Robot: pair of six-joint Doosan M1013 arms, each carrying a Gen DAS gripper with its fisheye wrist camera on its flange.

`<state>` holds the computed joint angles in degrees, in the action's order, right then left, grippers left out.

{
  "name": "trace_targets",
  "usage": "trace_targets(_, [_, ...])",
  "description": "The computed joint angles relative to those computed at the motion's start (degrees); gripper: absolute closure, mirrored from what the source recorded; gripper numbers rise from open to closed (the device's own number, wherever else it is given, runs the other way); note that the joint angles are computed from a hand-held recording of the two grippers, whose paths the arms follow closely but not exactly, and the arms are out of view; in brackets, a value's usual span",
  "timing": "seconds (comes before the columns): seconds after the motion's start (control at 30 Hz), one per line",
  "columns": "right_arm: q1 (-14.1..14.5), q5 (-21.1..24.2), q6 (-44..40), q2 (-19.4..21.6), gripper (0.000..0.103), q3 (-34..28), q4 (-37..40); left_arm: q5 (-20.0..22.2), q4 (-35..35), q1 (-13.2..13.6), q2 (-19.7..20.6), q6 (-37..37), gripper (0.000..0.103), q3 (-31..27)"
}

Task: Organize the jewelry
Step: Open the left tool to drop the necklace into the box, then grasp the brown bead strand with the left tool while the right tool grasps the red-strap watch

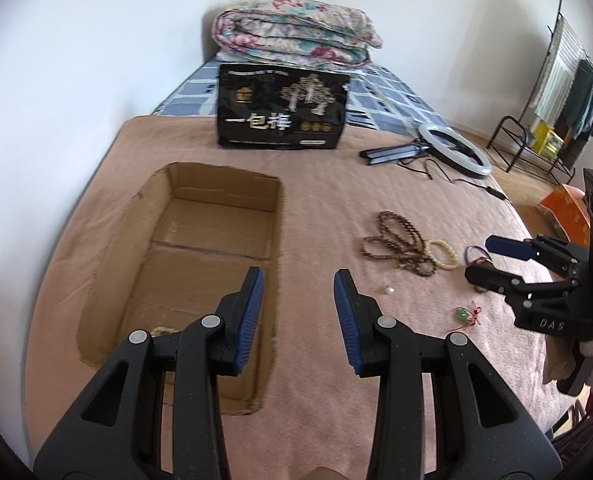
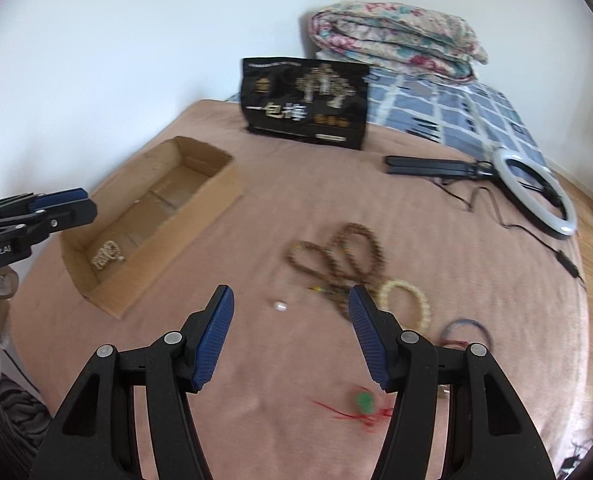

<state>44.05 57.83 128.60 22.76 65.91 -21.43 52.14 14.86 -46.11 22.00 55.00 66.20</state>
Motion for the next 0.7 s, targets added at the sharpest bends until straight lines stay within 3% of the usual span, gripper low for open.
trace_targets(0.5, [-3.9, -0.3, 7.2, -7.1, 0.044, 11.1, 0.3, 2.1, -6.1, -2.0, 5.7, 8.3, 0.066, -7.1])
trace_targets(0.7, [-4.9, -1.5, 4.6, -7.8, 0.044, 13.0, 3.0, 3.8, -10.0, -2.8, 9.4, 14.2, 0.066, -11.5])
